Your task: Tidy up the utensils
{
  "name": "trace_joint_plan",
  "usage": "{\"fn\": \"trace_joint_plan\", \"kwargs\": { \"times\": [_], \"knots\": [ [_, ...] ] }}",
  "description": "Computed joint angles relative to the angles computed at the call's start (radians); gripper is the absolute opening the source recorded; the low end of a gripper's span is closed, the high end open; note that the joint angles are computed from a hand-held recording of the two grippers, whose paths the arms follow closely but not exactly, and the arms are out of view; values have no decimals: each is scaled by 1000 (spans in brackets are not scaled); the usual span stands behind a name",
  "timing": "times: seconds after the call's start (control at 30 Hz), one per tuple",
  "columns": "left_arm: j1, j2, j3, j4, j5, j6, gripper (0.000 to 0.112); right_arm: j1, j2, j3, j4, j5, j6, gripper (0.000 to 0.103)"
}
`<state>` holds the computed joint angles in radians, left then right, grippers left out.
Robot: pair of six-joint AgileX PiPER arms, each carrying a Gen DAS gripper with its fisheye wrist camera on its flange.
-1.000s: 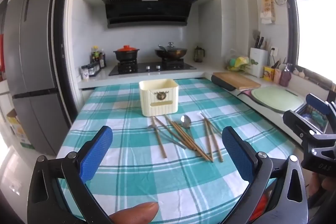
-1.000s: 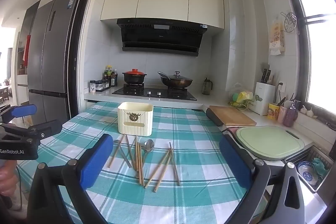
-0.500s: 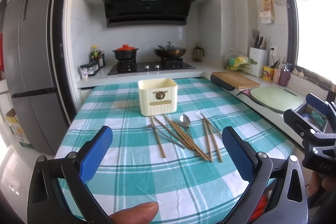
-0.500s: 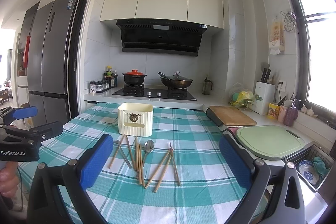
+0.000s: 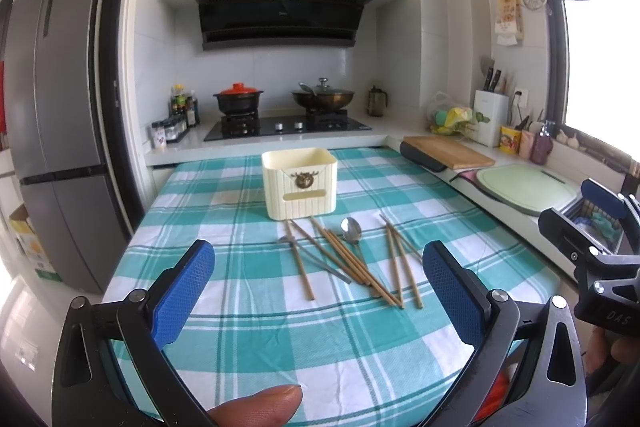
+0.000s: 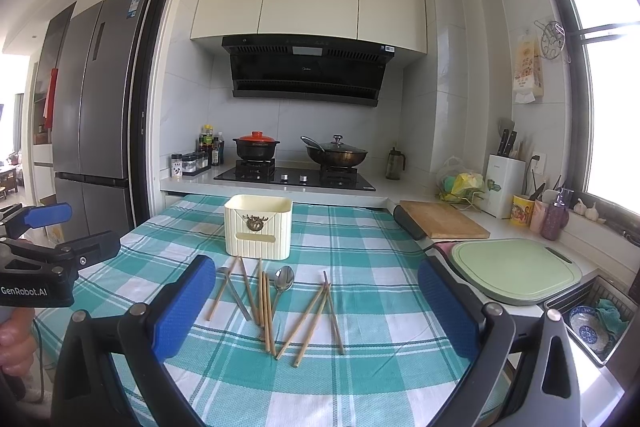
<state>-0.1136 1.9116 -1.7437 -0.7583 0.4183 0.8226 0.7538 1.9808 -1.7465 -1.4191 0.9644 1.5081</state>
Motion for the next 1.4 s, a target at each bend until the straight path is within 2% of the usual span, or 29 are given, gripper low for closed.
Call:
{"fn": "trace_joint_plan", "kwargs": {
  "times": [0.67, 1.0, 1.4],
  "knots": [
    [-2, -1, -1, 13, 4, -17, 103, -2, 8, -22, 16, -1, -24, 103],
    [-42, -52, 102, 9, -49, -23, 103, -2, 5, -19, 23, -3, -29, 103],
    [-29, -54, 87, 18, -26, -36, 103, -2, 2, -14, 24, -4, -28, 103]
  ]
}}
